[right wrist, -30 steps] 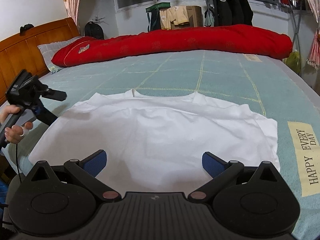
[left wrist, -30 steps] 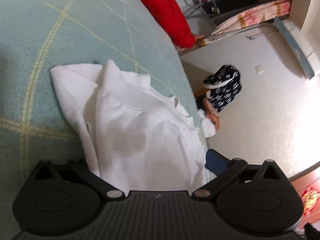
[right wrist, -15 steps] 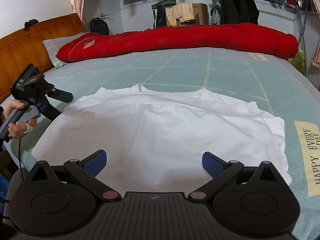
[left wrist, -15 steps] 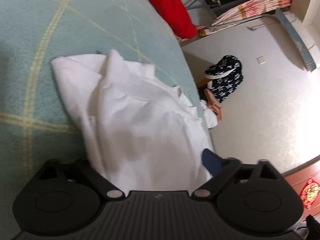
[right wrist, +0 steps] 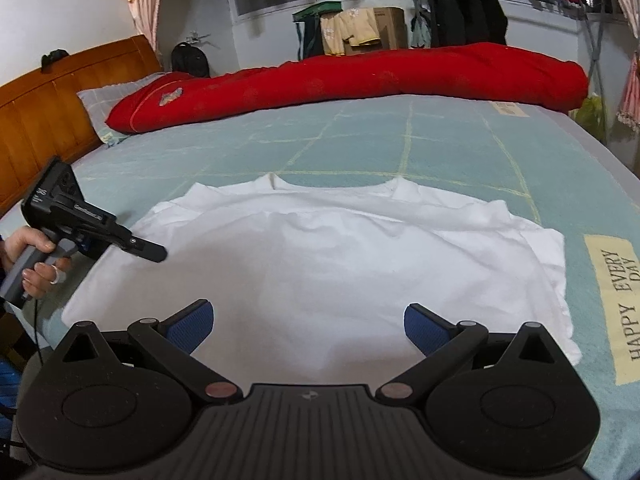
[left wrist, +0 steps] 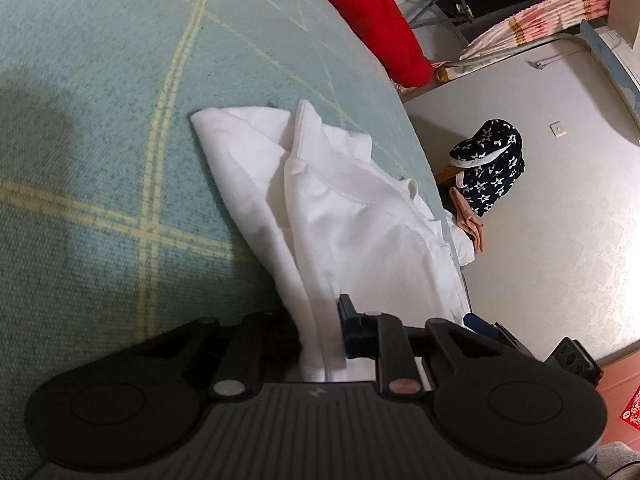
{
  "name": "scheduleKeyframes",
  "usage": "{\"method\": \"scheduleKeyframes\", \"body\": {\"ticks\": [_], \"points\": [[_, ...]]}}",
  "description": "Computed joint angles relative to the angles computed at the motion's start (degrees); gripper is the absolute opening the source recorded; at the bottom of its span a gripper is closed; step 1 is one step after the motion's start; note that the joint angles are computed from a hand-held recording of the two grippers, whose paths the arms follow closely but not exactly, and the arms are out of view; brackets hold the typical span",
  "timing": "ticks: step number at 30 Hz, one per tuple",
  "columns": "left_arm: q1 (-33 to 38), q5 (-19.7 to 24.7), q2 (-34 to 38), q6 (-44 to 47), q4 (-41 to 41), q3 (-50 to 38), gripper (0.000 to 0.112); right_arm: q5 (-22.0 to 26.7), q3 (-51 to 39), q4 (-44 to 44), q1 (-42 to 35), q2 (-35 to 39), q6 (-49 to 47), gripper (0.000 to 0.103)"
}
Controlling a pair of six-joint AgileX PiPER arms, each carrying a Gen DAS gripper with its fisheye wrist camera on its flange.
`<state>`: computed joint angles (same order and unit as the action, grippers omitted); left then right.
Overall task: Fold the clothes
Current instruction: 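Close the left tool on the end of the folded white shirt, then lift the gripped shirt end with the left tool and fold it over the shirt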
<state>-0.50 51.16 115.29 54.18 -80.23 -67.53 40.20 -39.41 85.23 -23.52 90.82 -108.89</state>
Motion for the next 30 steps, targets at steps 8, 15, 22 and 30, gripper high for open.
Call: {"method": "scheduleKeyframes", "body": {"ticks": [8,15,22,30], "points": [[-0.12,-0.98,-1.39,-0.08,0.95,0.74,0.02,2.15,-3.87,-0.82,7.2,1.28,1.72,0.103],[-1.15,-2.07,-1.63,-0.33,0.87,0.56,0.019,-0.05,-11.84,-3.4,12.95,10.44,8.23,0.103],[-1.37,-2.46,-1.63,-0.53,1.58,0.31,0.019,-1.28,-12.17,0.62,7.22,9.98,12.39,0.103],[-1.46,-2.51,-1.63,-0.52,1.37,0.44,0.019,-9.24,-11.1,1.3,12.91,10.96,11.6,0.103]]}}
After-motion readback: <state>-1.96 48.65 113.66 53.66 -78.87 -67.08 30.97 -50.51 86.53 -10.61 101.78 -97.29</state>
